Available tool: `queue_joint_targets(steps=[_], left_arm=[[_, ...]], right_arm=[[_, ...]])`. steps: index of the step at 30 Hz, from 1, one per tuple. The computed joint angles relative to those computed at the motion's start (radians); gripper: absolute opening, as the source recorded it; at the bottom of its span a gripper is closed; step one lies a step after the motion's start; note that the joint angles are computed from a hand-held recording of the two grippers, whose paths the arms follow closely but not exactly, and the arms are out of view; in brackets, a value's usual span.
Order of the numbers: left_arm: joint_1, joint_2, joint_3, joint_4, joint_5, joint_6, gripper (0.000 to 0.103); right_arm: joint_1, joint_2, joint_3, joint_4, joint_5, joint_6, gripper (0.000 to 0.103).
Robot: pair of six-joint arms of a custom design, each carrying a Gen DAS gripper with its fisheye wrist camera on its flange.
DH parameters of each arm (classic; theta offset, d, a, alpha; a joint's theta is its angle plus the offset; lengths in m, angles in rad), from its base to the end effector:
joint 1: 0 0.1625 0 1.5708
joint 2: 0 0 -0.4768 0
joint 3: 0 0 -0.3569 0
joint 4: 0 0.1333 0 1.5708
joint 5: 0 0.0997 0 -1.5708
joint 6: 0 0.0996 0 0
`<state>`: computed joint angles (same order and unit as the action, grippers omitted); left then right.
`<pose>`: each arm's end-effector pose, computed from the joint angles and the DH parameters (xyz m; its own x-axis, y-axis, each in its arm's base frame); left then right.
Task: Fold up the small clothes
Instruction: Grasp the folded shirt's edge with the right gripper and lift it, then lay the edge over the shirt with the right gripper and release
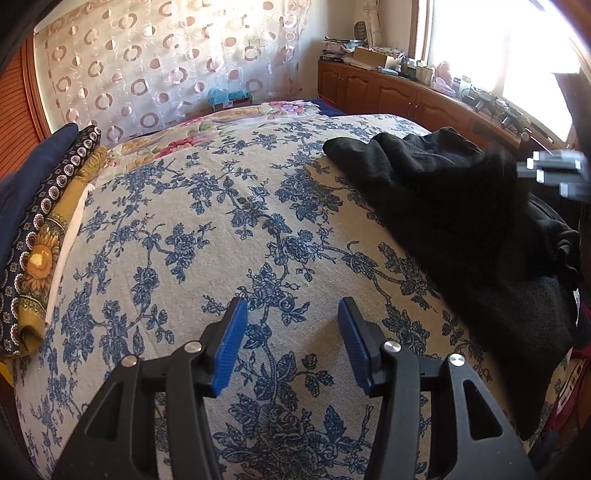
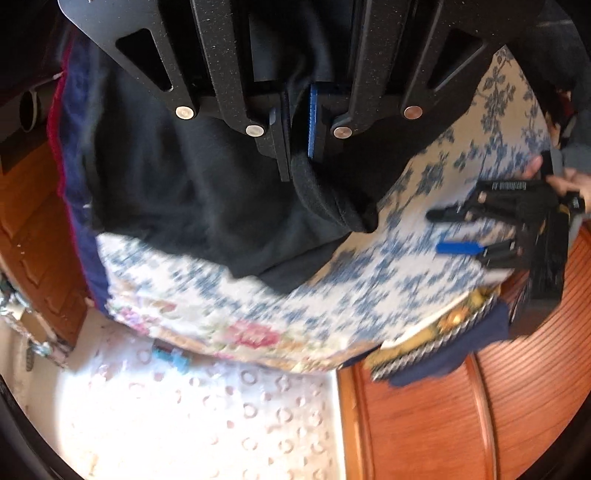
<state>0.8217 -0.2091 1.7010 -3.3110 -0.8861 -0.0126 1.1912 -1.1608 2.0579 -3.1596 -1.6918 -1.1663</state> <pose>-0.2718 -0.5805 -0.1446 -0.6814 0.4047 -0.6099 0.6516 0.7150 -0.2535 -0.0921 -0.5582 0.3083 -0.6140 -0.4847 0.6230 -0.7091 0.6854 -0.1656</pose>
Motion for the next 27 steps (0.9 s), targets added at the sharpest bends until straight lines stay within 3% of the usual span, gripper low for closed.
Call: queue_joint_targets(steps=[5,9,13,14,15,16,21,23,27], left_arm=[[-0.001,0.002,0.001,-0.011,0.002,-0.003,0.051],[-0.014,-0.006,0.054,-0.189,-0.027,0.002,0.051],[-0.047,-0.021,0.095,-0.281,-0.046,0.001,0.051],[-0.056,-0.024,0.102,-0.292,-0.053,0.001,0.051],[-0.064,-0.028,0.110,-0.305,-0.067,0.003,0.051],[-0.070,-0.030,0.117,-0.319,-0.080,0.003,0.051],[-0.106,-0.018,0.121,-0.340,-0.085,0.004,0.051],[-0.119,-0.010,0.120,-0.344,-0.083,0.008,0.051],[-0.137,0.009,0.115,-0.361,-0.100,0.008,0.051]], right_arm=[[0.022,0.008,-0.089,-0.024,-0.013,0.026,0.004],[0.027,0.048,-0.191,-0.069,-0.064,0.047,0.004],[0.015,0.108,-0.313,-0.101,-0.165,0.135,0.005],[0.011,0.115,-0.328,-0.109,-0.180,0.143,0.008],[0.006,0.119,-0.341,-0.110,-0.194,0.149,0.021],[-0.001,0.115,-0.343,-0.111,-0.193,0.155,0.028],[-0.038,0.037,-0.266,-0.093,-0.103,0.185,0.028],[-0.052,-0.008,-0.209,-0.084,-0.057,0.177,0.033],[-0.085,-0.101,-0.051,-0.112,0.026,0.130,0.057]])
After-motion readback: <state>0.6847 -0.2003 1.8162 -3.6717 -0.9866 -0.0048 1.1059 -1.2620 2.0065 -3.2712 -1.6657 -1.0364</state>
